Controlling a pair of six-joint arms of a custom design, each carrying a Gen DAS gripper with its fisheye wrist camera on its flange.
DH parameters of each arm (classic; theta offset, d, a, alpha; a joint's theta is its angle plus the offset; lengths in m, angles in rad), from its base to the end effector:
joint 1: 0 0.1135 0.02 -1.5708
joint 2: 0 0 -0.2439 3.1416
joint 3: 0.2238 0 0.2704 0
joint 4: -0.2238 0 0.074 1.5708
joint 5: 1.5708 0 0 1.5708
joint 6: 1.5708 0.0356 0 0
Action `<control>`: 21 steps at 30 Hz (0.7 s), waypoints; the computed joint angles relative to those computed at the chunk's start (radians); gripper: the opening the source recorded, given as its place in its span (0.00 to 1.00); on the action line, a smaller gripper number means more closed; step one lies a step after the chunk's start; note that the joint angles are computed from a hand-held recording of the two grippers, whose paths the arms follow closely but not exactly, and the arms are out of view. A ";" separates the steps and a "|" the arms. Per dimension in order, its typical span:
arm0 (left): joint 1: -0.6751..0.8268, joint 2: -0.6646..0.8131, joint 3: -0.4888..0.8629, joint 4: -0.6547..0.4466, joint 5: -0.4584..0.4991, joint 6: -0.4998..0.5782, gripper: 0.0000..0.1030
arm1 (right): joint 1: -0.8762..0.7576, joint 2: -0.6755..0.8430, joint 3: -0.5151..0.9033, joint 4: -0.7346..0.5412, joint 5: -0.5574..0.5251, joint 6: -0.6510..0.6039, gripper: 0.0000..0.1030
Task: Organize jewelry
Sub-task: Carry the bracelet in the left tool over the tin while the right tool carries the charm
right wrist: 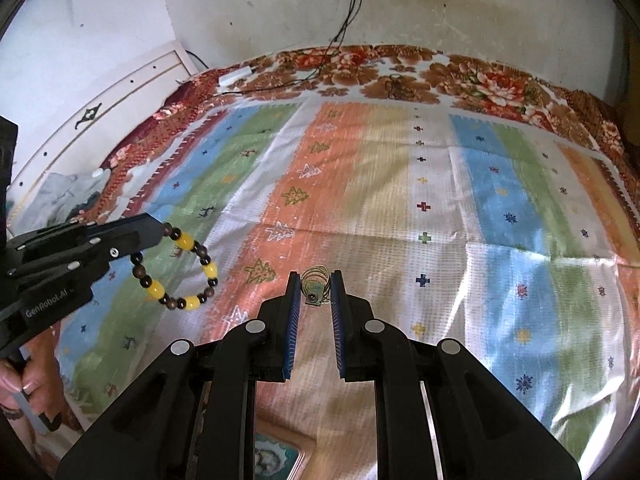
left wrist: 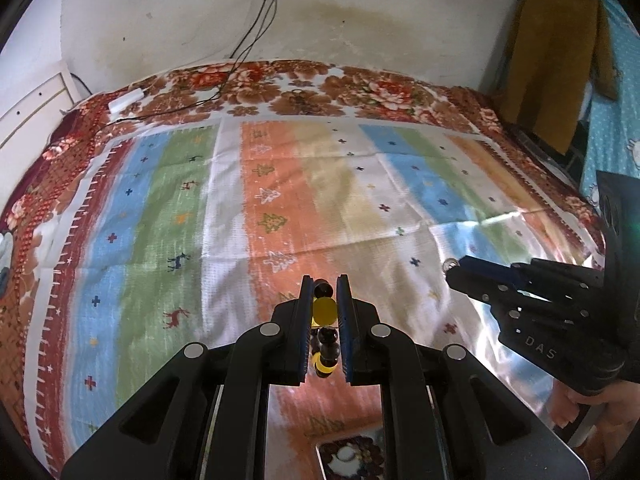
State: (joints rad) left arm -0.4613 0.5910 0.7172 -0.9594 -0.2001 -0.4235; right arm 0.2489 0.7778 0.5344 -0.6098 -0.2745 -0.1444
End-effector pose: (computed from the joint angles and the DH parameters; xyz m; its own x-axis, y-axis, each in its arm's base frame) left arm 0.1327 -0.0581 0.2615 -0.7343 -0.0848 -0.6736 0.0162 0.9897 -0.1423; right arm 0.1796 0.0556 0.1978 -0.6636 -0.3116 -0.6801 -0.5107 0.8530 0.1075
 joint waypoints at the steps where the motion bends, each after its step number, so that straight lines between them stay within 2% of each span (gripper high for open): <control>1: -0.030 -0.014 0.000 -0.013 -0.019 -0.018 0.11 | -0.002 -0.020 -0.005 -0.012 -0.007 -0.005 0.15; 15: -0.324 -0.122 -0.003 -0.138 -0.198 -0.224 0.11 | 0.010 -0.263 -0.071 -0.175 -0.040 -0.050 0.15; 21: -0.501 -0.144 -0.001 -0.200 -0.299 -0.338 0.11 | 0.030 -0.391 -0.102 -0.252 -0.032 -0.065 0.15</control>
State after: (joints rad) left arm -0.9622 0.4470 0.7162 -1.1598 -0.4992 -0.7616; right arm 0.2787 0.3871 0.4322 -0.8616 -0.3065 -0.2095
